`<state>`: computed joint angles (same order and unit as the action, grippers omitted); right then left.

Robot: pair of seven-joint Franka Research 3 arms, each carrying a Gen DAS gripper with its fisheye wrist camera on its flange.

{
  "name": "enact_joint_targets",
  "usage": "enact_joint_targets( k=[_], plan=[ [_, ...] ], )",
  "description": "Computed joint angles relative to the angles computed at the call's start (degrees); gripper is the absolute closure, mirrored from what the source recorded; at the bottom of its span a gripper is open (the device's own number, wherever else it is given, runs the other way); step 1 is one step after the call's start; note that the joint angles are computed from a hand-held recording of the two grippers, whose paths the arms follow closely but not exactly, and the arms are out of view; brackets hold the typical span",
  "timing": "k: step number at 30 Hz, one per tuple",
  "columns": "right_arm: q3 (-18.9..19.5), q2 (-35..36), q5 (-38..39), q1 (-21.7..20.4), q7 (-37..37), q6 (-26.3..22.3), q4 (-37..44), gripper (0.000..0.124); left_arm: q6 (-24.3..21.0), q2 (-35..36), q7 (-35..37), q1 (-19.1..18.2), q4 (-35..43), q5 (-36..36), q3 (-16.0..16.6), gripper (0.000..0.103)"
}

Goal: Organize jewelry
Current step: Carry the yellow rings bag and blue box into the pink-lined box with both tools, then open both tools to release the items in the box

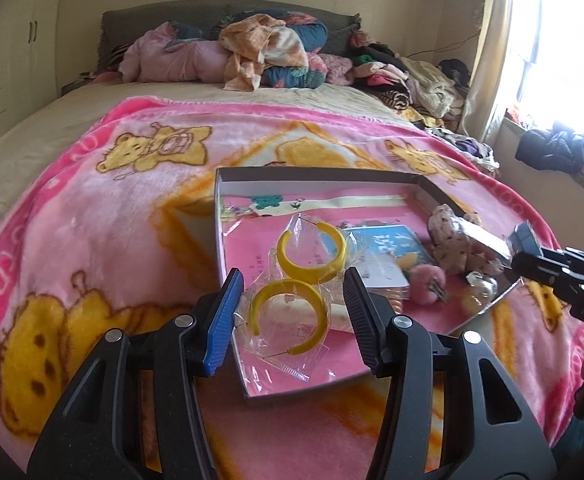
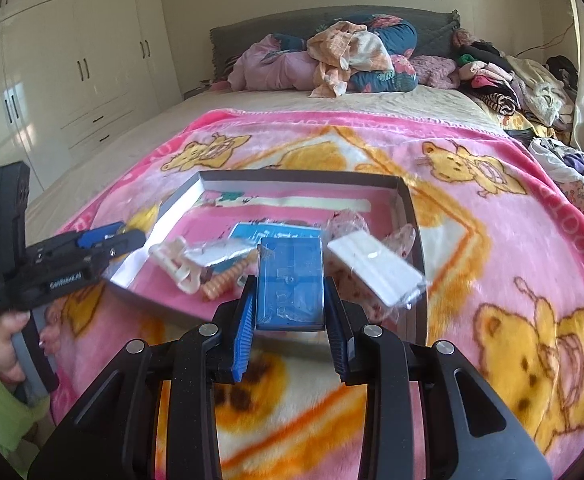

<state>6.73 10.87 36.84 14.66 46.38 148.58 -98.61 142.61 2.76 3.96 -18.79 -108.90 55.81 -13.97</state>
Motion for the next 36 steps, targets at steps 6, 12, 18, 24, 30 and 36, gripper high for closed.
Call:
enact_joint_targets(
  k=[6, 12, 18, 24, 30, 36],
  plan=[
    [-0.4, 2.8, -4.9, 1.1, 2.6, 0.8, 2.8, 0.093, -0.7, 0.7, -0.1, 0.0, 0.2, 0.3, 0.2, 0.060],
    [-0.5, 5.7, -9.3, 1.8, 5.9, 0.5, 5.1, 0.093, -1.2, 2.0, 0.7, -0.4, 1.2, 0.0, 0.4, 0.060],
    [-0.3, 7.1, -11.5, 2.0, 7.5, 0.7, 5.3, 0.093, -1.5, 3.1, 1.9, -1.0, 2.1, -0.7, 0.7, 0.059],
    [-0.2, 7.9, -12.5, 2.0, 8.3, 1.7, 5.7, 0.093, -1.9, 3.5, 2.3, -1.5, 2.5, -0.5, 1.0, 0.058],
    [0.5, 8.1, -11.5, 1.2, 8.1, 0.9, 5.8, 0.083, -1.7, 4.2, 3.7, -1.7, 3.1, -1.4, 1.1, 0.058],
    [1.5, 6.4, -6.8, 0.0, 5.2, 1.7, 4.1, 0.067, -1.9, 4.4, 4.2, -2.0, 3.4, -1.7, 1.2, 0.055]
  ],
)
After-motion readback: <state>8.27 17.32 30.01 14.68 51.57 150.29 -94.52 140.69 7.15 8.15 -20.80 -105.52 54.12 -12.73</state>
